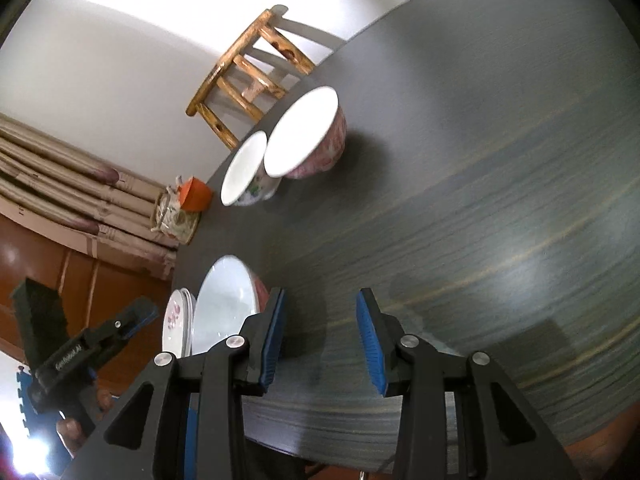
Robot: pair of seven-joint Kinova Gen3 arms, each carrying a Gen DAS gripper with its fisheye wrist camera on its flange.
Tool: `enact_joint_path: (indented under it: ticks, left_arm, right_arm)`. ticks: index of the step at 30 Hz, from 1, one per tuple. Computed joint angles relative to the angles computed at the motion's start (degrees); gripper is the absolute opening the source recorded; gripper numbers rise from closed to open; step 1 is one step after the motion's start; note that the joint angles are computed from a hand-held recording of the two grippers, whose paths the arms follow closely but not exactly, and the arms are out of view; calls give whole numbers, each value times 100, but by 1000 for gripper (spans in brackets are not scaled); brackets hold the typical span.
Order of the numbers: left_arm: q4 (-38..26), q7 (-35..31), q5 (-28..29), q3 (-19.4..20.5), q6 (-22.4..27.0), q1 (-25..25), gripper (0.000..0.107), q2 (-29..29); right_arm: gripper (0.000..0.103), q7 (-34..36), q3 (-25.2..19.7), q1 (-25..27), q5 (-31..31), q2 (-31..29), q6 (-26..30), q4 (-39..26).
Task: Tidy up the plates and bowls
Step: 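Open both grippers and move them to the red-patterned bowl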
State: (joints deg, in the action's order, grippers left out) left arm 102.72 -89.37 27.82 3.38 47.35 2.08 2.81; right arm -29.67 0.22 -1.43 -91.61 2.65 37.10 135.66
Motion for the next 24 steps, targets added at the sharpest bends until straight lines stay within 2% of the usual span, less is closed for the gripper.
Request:
enact_joint_path:
  ticks: [3, 6, 8, 11, 14, 17, 24]
  left_arm:
    - [-355, 185, 140, -262, 24, 328, 36, 375]
    - [-948, 571, 27, 143, 188, 121, 36, 904]
    - [-1302, 814, -52, 215, 393, 102, 36, 1221]
    - [-1676, 1131, -110, 261, 442, 141, 36, 1610]
    - [-1818, 1355, -108, 315, 394, 108, 36, 1824]
    - [-1866, 1620, -155, 327, 413, 92, 36, 1980]
    - [-1761, 1571, 190, 493, 195, -168, 36, 2198]
  right_arm:
    - [36, -231, 64, 68, 354, -9, -28, -263]
    - [36, -624, 136, 206, 930, 138, 113, -730]
    - [36, -778, 119, 269, 1164, 211, 131, -979]
    - [35, -1135, 69, 346, 1660, 417, 221, -1521]
    - [35, -1544, 22, 373, 2140, 718, 291, -2090]
    - [35, -1709, -174, 585, 2267, 1030, 442, -2452]
    - [38, -2152, -534, 744, 2729, 1590, 443, -3096]
